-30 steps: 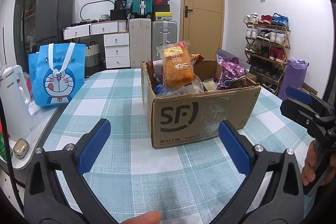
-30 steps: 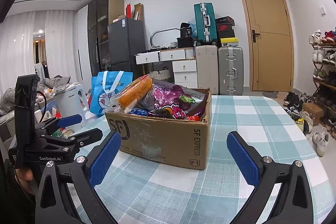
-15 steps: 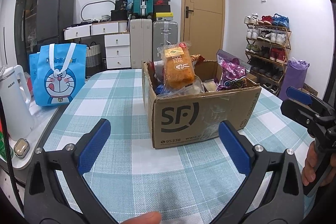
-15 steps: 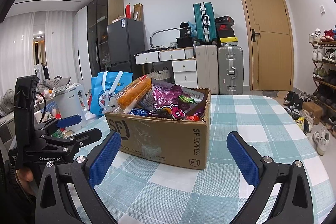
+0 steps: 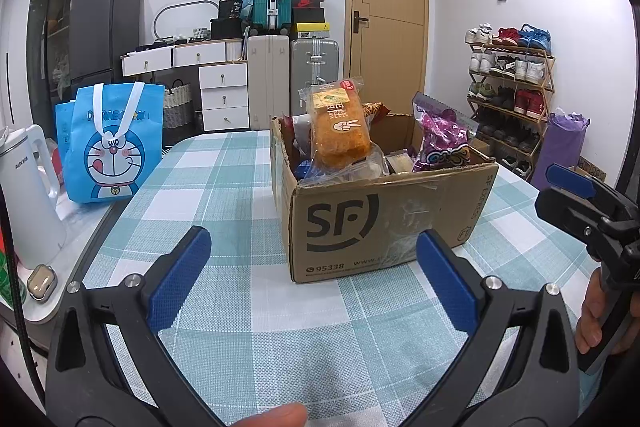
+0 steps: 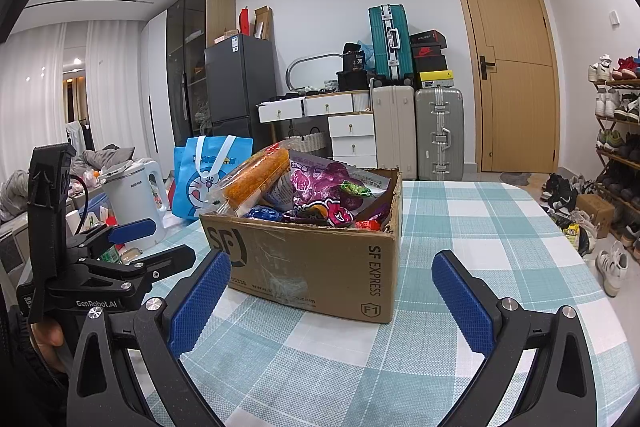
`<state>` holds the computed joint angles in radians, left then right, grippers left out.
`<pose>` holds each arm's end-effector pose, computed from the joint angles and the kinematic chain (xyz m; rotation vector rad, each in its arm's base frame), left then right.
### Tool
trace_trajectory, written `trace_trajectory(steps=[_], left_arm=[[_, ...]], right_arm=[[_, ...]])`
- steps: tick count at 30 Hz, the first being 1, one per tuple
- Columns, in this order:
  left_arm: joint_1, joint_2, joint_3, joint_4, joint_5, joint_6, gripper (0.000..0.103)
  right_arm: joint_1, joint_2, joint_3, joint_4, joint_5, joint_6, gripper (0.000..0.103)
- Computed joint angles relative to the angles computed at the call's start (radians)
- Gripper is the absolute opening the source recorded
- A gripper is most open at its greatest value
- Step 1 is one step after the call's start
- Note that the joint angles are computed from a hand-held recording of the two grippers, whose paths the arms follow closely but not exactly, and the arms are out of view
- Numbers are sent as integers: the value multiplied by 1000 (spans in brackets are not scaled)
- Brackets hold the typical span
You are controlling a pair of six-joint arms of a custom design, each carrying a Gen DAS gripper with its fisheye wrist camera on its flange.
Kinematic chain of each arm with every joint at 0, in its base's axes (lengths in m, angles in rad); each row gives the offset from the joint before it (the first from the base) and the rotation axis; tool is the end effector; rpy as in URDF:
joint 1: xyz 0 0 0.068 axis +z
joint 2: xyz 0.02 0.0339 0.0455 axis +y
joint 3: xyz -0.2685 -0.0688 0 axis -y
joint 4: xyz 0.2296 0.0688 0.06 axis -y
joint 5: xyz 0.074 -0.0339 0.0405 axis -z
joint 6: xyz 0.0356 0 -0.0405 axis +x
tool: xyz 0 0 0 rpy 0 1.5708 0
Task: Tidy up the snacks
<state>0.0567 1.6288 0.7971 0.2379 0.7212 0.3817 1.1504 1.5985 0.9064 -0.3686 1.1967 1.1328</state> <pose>0.3189 -0.0054 0.1959 0.7196 1.9101 -0.5053 0.1466 0.2466 0.2056 0.3154 1.8699 -0.0870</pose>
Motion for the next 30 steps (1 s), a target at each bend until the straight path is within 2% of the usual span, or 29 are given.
trace_trajectory(steps=[30], left_arm=[[4, -9, -10, 11, 4, 0, 103]], right_arm=[[-1, 2, 2, 3, -1, 11, 102]])
